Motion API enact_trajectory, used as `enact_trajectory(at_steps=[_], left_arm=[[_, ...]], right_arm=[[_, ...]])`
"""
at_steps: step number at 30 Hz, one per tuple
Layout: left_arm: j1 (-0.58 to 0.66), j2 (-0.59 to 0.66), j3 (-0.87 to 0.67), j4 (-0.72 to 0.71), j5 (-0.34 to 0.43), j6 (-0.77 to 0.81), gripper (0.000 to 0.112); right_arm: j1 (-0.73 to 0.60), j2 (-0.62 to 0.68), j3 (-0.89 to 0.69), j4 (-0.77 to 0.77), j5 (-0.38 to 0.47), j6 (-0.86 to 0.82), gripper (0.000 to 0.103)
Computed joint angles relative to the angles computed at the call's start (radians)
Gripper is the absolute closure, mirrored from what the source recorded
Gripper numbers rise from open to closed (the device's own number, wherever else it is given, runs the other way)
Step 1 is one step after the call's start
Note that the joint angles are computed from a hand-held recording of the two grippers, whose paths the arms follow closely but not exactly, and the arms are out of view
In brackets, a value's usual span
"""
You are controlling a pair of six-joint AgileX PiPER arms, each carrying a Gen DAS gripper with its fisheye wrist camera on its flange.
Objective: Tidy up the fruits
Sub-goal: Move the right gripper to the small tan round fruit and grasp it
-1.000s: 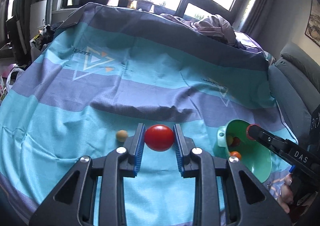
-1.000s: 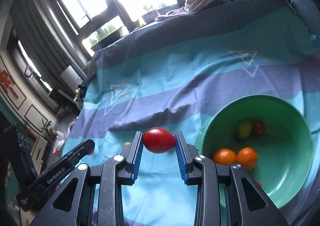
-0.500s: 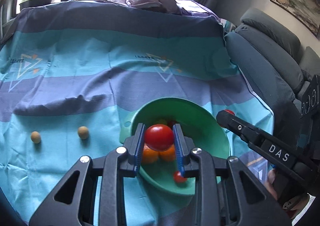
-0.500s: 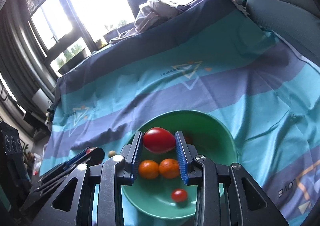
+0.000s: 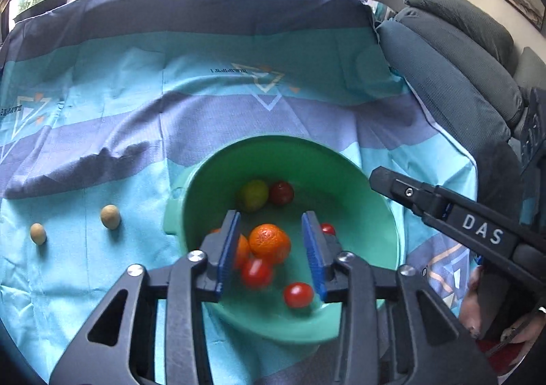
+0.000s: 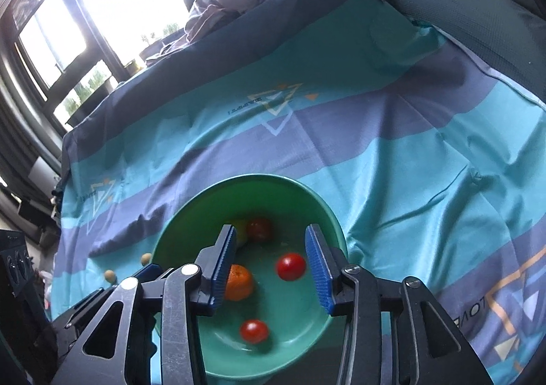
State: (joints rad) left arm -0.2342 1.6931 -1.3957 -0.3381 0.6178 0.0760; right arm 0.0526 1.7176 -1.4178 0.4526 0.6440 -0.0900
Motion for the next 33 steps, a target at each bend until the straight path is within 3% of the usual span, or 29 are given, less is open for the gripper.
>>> enact_trajectory(at_steps=[3, 7, 11, 17, 19, 24, 29, 33], left_arm=[[0.037, -0.043, 0.032, -0.035, 0.000, 0.041, 0.062], [0.096, -0.096, 0.077, 0.054, -0.013, -0.018, 0.062], [0.219, -0.129, 0.120, 0.085, 0.000, -0.018, 0.062], [0.414, -0.093, 0.143, 0.087, -0.003, 0.027, 0.062], [0.482, -0.031, 0.105, 0.017, 0.032, 0.084, 0.063], [0.545, 0.065, 0.032, 0.023, 0.093, 0.047, 0.064], [0.569, 0.145, -0.042, -0.064, 0.143, 0.110, 0.064], [0.560, 0.203, -0.103, -0.058, 0.175, 0.095, 0.071]], right_arm=[[0.005, -0.005, 0.002, -0.012, -0.012, 0.028, 0.056], [0.034, -0.017, 0.002, -0.058, -0.034, 0.082, 0.055], [0.091, -0.028, 0.000, -0.136, -0.065, 0.140, 0.055], [0.204, -0.009, -0.038, -0.101, -0.058, 0.098, 0.055], [0.246, 0.023, -0.075, -0.032, -0.023, 0.038, 0.055], [0.349, 0.186, -0.273, 0.058, 0.143, -0.005, 0.055], [0.427, 0.400, -0.565, -0.115, 0.284, 0.224, 0.055], [0.464, 0.548, -0.795, -0.229, 0.397, 0.342, 0.055]])
